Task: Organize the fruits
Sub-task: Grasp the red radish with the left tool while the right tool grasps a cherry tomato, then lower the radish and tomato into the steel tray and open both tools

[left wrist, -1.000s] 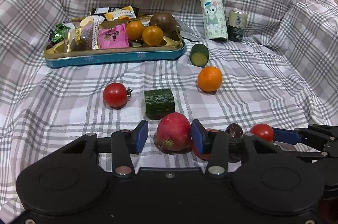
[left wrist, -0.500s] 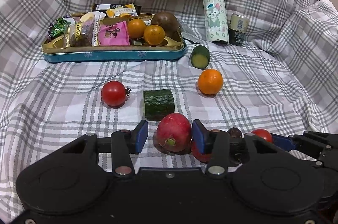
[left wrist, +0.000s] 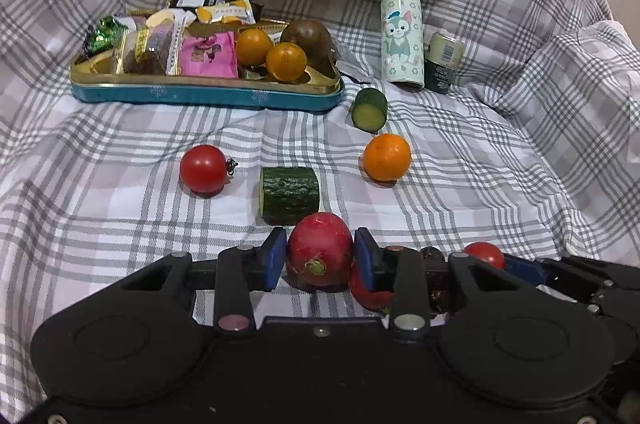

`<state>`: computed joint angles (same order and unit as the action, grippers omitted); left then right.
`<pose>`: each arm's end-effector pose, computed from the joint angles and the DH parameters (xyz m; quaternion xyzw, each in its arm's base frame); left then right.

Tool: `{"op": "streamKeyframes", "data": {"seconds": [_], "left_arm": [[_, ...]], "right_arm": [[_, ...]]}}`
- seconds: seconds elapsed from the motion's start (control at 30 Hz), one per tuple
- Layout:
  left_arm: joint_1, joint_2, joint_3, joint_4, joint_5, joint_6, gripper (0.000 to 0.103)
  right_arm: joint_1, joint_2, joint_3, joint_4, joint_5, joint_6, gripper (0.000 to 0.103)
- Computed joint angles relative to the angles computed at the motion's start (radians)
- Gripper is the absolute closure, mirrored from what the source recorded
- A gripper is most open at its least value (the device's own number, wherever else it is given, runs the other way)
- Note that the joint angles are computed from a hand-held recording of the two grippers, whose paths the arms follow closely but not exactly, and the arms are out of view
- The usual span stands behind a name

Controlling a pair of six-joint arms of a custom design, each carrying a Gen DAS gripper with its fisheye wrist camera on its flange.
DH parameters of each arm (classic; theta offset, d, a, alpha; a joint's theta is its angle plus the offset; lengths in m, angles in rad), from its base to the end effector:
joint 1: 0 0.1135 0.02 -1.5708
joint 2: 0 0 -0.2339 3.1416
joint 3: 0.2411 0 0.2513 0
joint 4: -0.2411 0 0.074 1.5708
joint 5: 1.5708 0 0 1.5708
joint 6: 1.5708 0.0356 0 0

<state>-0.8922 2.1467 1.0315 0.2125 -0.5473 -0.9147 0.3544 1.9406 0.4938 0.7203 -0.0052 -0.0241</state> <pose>0.2487 -0.2790 0.0350 -0.0988 0.9085 -0.0899 0.3959 0.2590 0.0960 0.0240 -0.1726 0.8957 0.0697 0.4038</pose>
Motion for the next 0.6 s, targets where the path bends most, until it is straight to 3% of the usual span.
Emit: {"op": "streamKeyframes", "data": {"seconds": [0.33,0.47,0.6], "left_arm": [[-0.035,-0.087,-0.054,-0.020,-0.131,-0.026,0.058],[-0.061,-0.150,-0.024,-0.168,-0.184,-0.066,0.058],[-0.091,-0.237,-0.040,-0.281,-0.158,-0.147,0.058]], "right_arm": [[-0.040,-0.058,-0.038,0.028,-0.047,0.053,0.069],[-0.058,-0.116,-0.064,0.021,-0.061,0.080,0.068],[-0.067,-0.204,-0.108,-0.001,-0.067,0.113,0.068]]}}
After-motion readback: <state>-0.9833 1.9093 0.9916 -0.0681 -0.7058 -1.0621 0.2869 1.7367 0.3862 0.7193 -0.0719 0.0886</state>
